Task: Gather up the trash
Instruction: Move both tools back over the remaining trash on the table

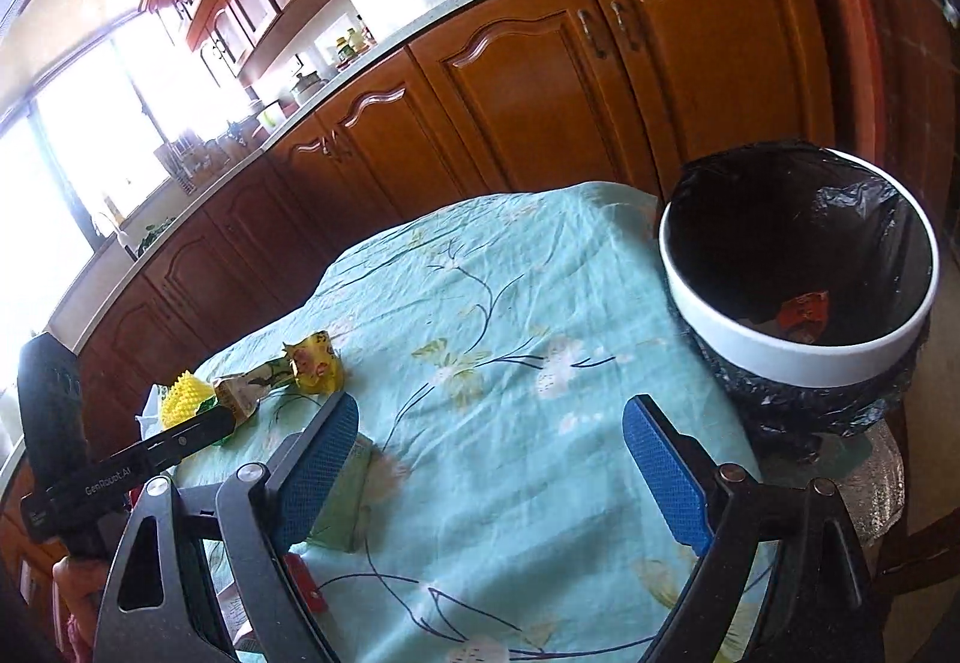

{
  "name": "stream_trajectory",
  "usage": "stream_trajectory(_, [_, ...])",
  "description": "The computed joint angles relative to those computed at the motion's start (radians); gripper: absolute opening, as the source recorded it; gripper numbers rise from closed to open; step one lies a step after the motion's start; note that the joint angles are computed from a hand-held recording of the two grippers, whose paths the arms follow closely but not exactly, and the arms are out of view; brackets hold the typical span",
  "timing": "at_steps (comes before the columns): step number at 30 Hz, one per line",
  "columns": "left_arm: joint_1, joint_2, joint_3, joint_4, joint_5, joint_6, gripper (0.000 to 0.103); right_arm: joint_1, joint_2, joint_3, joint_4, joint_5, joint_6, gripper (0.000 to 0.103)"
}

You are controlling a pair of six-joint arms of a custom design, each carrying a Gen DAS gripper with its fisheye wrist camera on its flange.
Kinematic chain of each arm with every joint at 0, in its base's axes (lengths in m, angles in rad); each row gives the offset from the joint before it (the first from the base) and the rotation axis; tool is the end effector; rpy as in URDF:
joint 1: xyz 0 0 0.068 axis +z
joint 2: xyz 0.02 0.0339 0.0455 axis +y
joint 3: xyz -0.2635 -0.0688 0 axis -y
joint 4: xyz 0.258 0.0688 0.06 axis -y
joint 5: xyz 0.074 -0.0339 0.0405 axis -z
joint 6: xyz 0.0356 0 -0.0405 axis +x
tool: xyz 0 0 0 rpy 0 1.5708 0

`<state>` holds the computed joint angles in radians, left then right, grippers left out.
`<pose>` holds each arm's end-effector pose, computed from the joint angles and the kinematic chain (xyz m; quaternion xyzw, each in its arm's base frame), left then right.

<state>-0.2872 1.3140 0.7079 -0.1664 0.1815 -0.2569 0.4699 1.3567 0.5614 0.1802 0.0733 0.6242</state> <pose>0.2642 -0.0847 0.1946 0.0491 0.9170 -0.1844 0.3504 0.2481 0.1231 0.1656 0.0852 0.8835 0.2113 0.4094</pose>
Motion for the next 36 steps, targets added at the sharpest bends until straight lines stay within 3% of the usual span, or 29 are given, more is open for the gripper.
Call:
stream_trajectory(12, [0.158, -0.011, -0.011, -0.019, 0.046, 0.089, 0.049, 0.136, 0.15, 0.149, -0.009, 0.011, -0.005, 0.091])
stream_trajectory(26, [0.255, 0.238, 0.221, -0.05, 0.053, 0.368, 0.049, 0.167, 0.389, 0.453, -0.098, -0.068, -0.104, 0.09])
stream_trajectory(36, [0.24, 0.426, 0.407, -0.148, 0.039, 0.524, 0.05, 0.155, 0.651, 0.79, -0.266, -0.136, -0.195, 0.073])
